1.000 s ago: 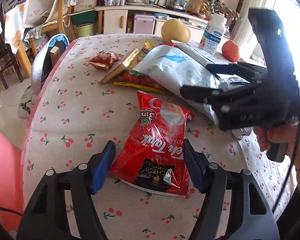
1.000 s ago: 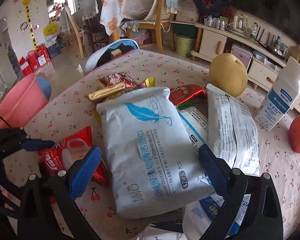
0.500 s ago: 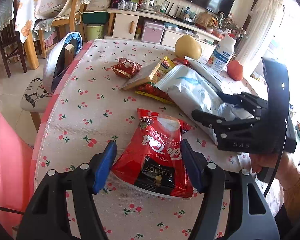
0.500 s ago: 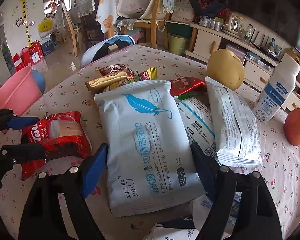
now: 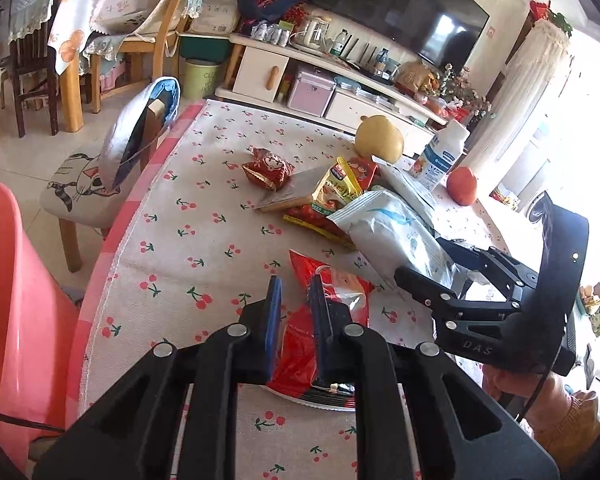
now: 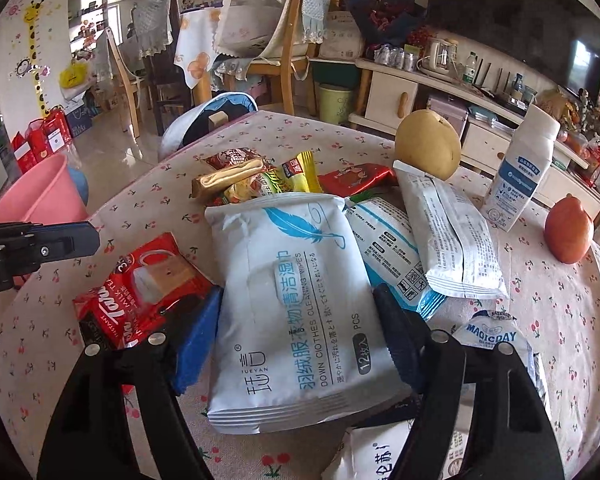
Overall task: Collect trash
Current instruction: 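Grasp red Teh Tarik packet with left tool while right tool grasps blue-feather wipes pack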
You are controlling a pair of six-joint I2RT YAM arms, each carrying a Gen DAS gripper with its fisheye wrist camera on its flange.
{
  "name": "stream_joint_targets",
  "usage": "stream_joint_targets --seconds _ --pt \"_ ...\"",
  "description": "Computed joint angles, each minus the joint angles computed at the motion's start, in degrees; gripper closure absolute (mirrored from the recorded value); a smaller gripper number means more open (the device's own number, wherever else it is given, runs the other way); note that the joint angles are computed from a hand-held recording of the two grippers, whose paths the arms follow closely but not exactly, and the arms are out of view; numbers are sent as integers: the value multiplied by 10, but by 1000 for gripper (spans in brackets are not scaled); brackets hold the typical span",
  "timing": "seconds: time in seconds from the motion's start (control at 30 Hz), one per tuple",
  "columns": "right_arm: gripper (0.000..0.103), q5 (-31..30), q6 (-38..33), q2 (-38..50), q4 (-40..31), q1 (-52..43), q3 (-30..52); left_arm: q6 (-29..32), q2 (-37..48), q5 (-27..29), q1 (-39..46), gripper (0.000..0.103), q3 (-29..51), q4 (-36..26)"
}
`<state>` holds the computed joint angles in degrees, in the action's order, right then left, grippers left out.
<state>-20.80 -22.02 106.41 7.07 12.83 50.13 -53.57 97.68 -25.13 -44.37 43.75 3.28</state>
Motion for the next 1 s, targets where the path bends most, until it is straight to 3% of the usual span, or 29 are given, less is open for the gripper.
stream_joint_targets --seconds 0.1,0.17,0.23,0.3,0.43,0.6,0.7,0.8,1.0 --pt "28 -3 15 -18 -1 -4 -17 5 9 7 4 87 8 -15" --pt "28 -9 21 -33 -7 -10 -26 7 -3 26 15 81 -9 4" --pt "28 -18 33 -47 -7 -20 -38 7 -19 41 20 49 -32 29" --pt "28 -36 47 -60 -15 -36 -44 12 -24 41 15 37 -40 41" --pt "28 -59 65 -81 -29 -60 -54 32 -1 55 7 25 -17 25" --pt "28 -76 77 -110 -40 -79 -67 60 49 65 -6 21 40 -12" --pt "28 -81 82 -127 -44 -84 -76 68 99 36 -17 21 102 -69" --pt "28 -84 86 -139 -50 -86 -84 58 135 18 -23 42 141 -105" --pt "28 -88 91 -152 -59 -84 -94 42 126 -1 -29 53 133 -110"
